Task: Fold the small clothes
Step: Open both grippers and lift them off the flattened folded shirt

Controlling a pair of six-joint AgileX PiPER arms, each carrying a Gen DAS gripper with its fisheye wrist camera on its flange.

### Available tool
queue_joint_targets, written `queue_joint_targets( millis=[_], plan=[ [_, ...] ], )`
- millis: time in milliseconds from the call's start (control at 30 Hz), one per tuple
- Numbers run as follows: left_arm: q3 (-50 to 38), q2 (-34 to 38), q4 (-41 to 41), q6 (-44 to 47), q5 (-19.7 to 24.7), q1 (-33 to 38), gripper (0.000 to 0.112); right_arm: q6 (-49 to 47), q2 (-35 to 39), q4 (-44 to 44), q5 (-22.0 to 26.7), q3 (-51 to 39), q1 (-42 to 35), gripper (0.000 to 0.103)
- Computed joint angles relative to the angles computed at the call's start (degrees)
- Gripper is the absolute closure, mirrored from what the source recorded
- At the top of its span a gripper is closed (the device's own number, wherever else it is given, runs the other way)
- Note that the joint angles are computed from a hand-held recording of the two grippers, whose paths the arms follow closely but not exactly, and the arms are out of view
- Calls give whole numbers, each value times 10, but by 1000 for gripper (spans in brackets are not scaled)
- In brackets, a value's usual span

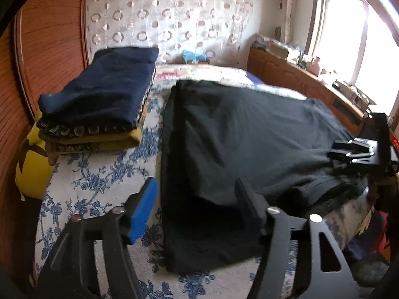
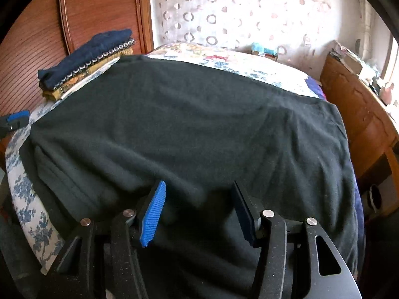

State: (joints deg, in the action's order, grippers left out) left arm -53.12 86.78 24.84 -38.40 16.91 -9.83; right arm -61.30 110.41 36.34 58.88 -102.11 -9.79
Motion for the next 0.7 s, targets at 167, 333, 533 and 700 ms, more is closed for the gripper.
queue_joint_targets(
  millis=[167,333,533,700],
  plan=[
    [-6,22,8,-13,4,9,44,-24,-2,7,-6,16,-1,34],
    [-11,34,-48,42,6,24,44,15,-9,-26,-15,16,13,19],
    [-11,38,-48,42,11,24,44,74,-26,-64,-34,33,19,13],
    [-9,38,-45,38,7,23,44,65,-70,-59,-84,103,13,12]
  ],
)
